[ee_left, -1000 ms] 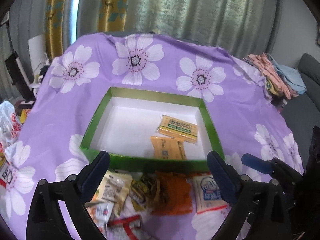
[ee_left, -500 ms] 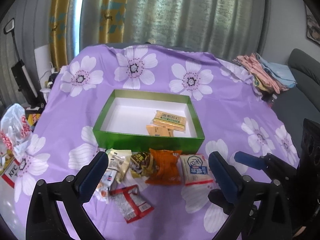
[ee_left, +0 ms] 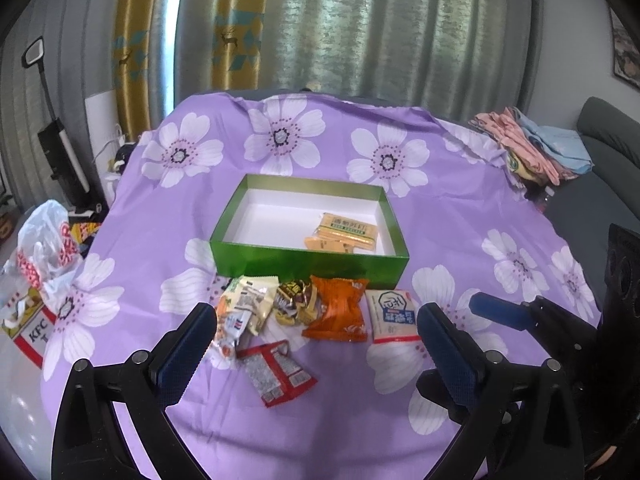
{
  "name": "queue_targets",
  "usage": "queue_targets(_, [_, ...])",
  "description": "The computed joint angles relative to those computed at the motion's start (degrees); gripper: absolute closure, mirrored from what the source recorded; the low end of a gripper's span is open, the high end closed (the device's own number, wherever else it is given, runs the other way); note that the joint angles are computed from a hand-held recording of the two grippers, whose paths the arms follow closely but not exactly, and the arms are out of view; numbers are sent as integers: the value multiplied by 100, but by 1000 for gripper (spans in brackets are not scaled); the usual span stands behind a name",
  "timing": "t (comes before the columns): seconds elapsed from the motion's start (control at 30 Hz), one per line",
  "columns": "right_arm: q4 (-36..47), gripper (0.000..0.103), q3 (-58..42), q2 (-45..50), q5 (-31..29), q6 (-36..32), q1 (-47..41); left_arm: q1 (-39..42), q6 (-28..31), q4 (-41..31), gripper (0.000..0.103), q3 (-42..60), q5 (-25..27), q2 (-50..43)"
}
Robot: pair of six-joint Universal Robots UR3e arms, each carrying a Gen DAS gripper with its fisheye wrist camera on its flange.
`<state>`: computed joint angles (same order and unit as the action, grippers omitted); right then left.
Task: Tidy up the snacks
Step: 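Withdraw the left tool and move it to the red-and-white chip bag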
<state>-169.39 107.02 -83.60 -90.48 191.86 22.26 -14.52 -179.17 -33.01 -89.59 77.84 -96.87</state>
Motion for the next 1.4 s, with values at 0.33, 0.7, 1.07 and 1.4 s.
queue_targets(0.33, [-20, 10, 70, 45, -5, 64, 177, 240, -1, 65, 3, -642, -155, 354])
queue_targets(0.7, [-295, 10, 291, 478, 318, 171, 259, 1185, 1, 61, 3, -1875, -969, 643])
queue_targets(1.07, [-465, 14, -41, 1440, 875, 28, 197, 1481, -11, 280, 3, -2159, -1666, 62])
queue_targets(1.4, [56, 26, -1221, 2409, 1173, -353, 20, 1331, -107, 241, 13, -1398, -1828, -881])
